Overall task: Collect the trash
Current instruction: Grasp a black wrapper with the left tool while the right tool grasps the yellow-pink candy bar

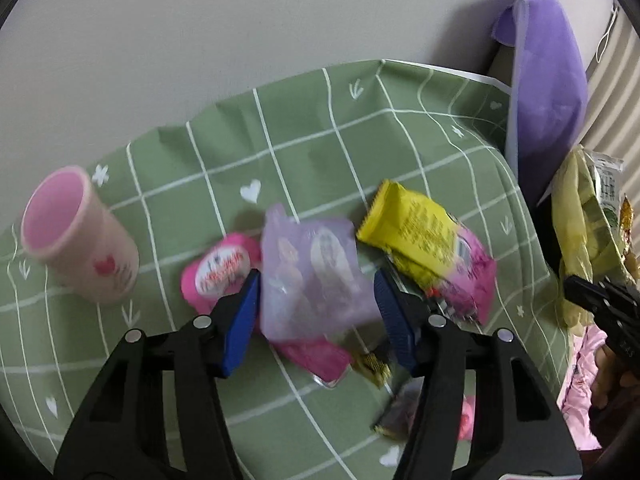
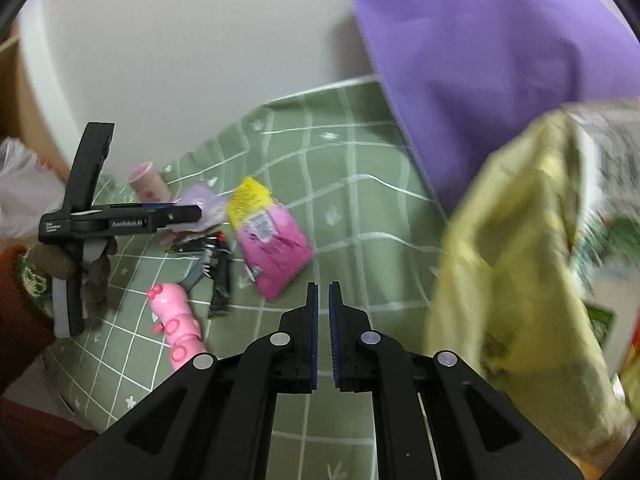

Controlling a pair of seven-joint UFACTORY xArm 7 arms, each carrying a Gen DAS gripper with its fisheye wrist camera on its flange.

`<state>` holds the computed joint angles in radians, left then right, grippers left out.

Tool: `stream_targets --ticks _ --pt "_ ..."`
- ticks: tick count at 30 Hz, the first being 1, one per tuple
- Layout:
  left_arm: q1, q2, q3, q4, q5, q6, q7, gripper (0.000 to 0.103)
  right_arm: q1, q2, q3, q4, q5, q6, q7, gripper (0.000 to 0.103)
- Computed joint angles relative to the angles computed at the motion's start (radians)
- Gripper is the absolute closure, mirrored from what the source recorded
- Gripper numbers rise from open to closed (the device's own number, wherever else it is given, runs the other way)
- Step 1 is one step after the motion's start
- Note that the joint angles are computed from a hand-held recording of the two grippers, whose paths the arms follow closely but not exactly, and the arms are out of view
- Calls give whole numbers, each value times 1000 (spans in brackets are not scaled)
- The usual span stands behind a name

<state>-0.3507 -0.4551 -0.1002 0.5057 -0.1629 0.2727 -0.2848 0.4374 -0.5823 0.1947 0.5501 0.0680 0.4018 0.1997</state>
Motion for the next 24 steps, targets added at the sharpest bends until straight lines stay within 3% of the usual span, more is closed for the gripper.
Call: stream_targets --ticks 1,2,4,8,13,14,20,24 --pt "-20 -21 14 -14 -18 6 10 49 -12 32 20 19 -24 -11 -3 83" --pt "-42 -50 30 -34 -41 14 19 49 -3 64 16 34 -27 -27 -19 62" --pt "-40 -115 25 -78 -53 25 3 49 70 145 -40 75 30 -71 -100 54" --pt "7 -277 3 -167 -32 80 -62 49 78 300 -22 184 33 -96 -179 54" --pt "35 -403 11 -216 7 138 -77 49 65 459 0 318 33 -19 -281 54" --pt "37 -416 17 -222 11 138 -74 49 55 476 14 329 7 -19 -268 62" --pt "-32 -333 67 -185 -3 72 7 48 23 450 40 311 -60 -10 -190 84" --pt "-80 -221 66 -118 -15 31 72 48 4 367 46 261 -79 9 -101 88"
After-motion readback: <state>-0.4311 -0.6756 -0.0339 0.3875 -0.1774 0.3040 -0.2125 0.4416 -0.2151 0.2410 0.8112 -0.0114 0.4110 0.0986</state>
